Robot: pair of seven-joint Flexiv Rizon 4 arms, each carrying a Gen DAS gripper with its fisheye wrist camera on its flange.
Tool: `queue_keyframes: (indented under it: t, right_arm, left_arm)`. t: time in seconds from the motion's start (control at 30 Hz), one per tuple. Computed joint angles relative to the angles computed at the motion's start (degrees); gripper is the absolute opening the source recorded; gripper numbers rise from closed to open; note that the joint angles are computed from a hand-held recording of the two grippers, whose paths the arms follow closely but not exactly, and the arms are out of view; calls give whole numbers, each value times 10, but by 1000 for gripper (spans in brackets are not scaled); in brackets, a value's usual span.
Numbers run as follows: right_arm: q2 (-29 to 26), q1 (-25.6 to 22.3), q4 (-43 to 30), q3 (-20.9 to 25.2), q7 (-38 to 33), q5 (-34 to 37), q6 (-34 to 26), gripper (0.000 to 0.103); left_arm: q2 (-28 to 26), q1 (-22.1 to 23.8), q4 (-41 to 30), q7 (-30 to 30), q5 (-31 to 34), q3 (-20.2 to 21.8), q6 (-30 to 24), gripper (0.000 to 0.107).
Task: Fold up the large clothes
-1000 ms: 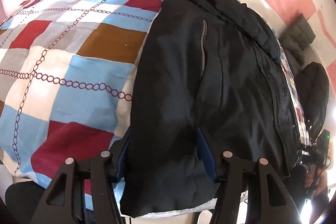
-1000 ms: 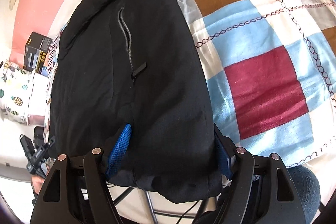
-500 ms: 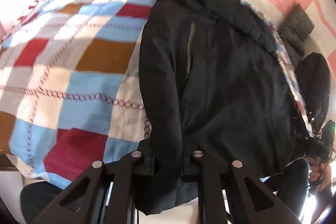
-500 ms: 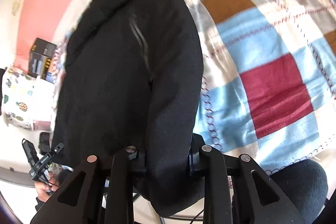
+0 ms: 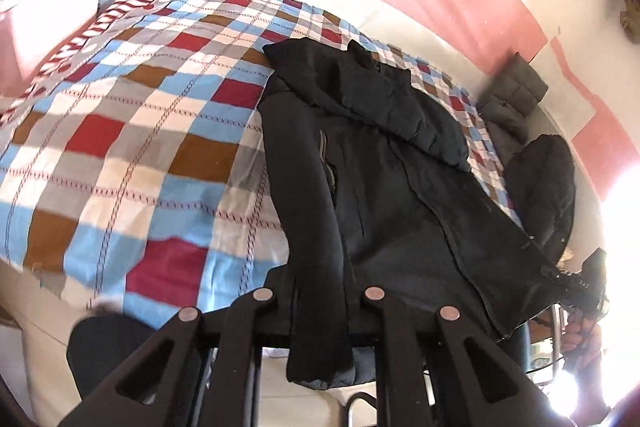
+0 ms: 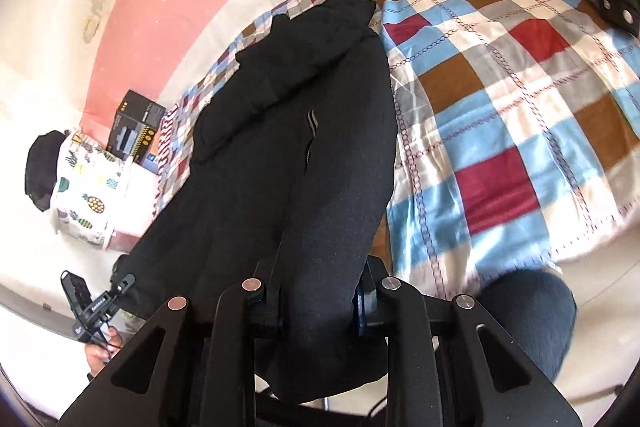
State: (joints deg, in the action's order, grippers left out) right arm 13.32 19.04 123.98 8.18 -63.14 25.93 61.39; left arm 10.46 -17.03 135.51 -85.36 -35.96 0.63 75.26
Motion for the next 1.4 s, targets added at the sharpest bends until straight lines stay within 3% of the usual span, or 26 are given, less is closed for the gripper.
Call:
queue_keyframes:
  t: [0.23,0.43,0.57,0.7,0.87,0.97,1.07,1.23,1.4]
  right_arm:
    - [36,2,24,2,28,1,-18,24]
    - [55,6,25,3,45,-10,-12,24]
    - [32,18,2,-14,22,1,11,24]
    - [-7,21,-44,-31,-19,16,35,24]
    - [-75,7,-133,-45,-86,48,57,24]
    - [-120,-9,-191,-42,-111,53,51,24]
    - [-179,-28,-264,-39,-129,56,35,24]
    - [-273,-59,-378,-25,-132,44,3,24]
    - [-378,-82,-498,-11,-95,13,-42,24]
  left_arm:
    - [29,-9,21,-30,13,-4,-18,14]
    - [34,-37,19,-14,-35,9,8,14]
    - [2,-63,-8,46,-114,14,45,14]
    - [-39,-81,-60,152,-231,4,87,14]
    - [-105,-63,-158,292,-378,-33,124,14]
    - [-152,-29,-220,319,-397,-56,122,14]
    - [-200,9,-280,294,-354,-70,104,14]
    - [-296,56,-392,190,-223,-71,61,14]
    - [-407,71,-535,59,-84,-34,-14,14]
